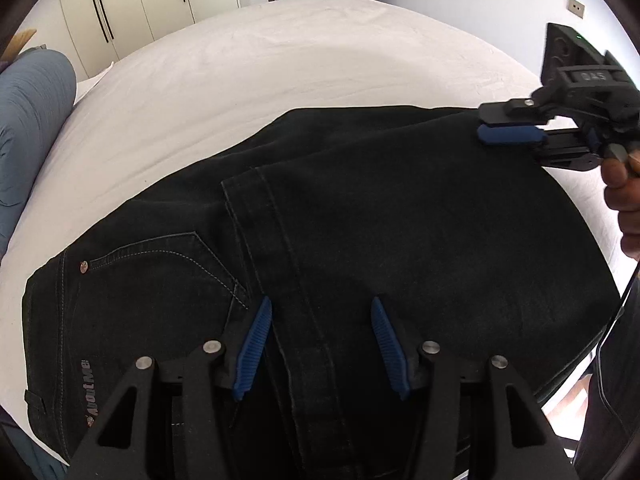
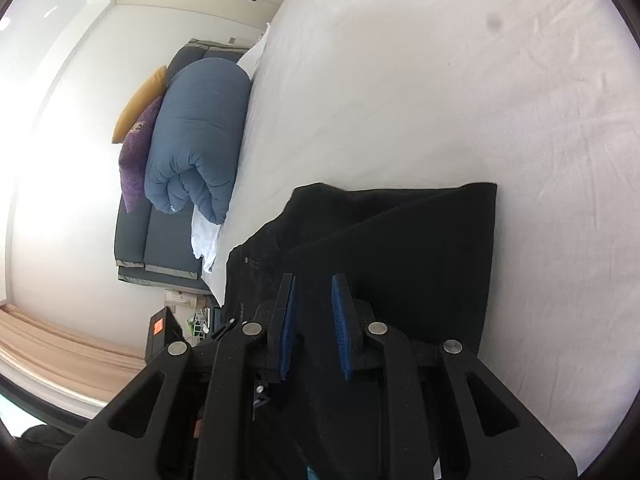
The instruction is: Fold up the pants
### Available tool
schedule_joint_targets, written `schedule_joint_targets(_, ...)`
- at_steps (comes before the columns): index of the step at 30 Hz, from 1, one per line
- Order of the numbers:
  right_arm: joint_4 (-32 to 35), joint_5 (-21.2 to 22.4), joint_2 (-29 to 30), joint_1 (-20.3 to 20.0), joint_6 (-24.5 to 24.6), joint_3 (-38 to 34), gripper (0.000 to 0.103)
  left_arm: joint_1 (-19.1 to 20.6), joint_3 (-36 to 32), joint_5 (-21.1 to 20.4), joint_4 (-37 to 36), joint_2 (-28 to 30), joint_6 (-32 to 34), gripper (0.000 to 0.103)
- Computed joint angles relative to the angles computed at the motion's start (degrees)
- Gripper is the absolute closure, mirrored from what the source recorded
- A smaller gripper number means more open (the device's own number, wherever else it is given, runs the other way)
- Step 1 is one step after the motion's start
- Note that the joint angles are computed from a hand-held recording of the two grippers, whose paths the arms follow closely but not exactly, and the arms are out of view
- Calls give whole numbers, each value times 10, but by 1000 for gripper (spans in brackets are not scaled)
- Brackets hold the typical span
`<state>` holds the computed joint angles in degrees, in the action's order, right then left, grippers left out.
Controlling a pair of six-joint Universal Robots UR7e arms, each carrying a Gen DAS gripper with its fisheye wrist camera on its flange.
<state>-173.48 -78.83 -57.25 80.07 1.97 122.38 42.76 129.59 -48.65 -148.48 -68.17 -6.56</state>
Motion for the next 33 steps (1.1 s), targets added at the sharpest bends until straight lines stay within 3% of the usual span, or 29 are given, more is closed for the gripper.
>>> schedule_joint_targets(1, 16, -10, 7, -9, -2, -14, 86, -2, 3, 5, -3, 2, 4, 47)
schedule_joint_targets(3, 38, 14, 29, -35, -7, -45, 87, -2, 4, 5, -3, 1, 3, 47)
schedule_joint_targets(6, -11, 37, 34, -44, -21, -7, 87, 7, 1, -7, -12, 2, 6, 47)
schedule_joint_targets(13, -34, 27, -18, -3, -36, 121, 86, 17, 7, -14, -16, -11, 24, 47)
schedule_joint_targets(16, -55, -7, -35, 17, -34, 167, 86, 19, 12, -14, -23, -14, 31, 47)
schedule_joint_targets(23, -108, 2, -49, 18, -17, 240, 86, 12, 28, -10, -36, -21, 28, 47)
schedule_joint_targets(25, -108, -17, -54, 29, -11, 249, 86, 11, 29, -12, -34, -25, 25, 47)
schedule_joint_targets(29, 37, -130, -52, 133, 18, 194, 86, 12, 34, -14, -39, -30, 26, 47)
schedule_joint_targets(30, 39, -127, -60, 140, 11, 197, 83, 12, 34, -14, -39, -30, 27, 47)
schedule_joint_targets(33, -55, -38, -86, 137, -3, 221, 83, 16, 37, -17, -49, -30, 30, 48)
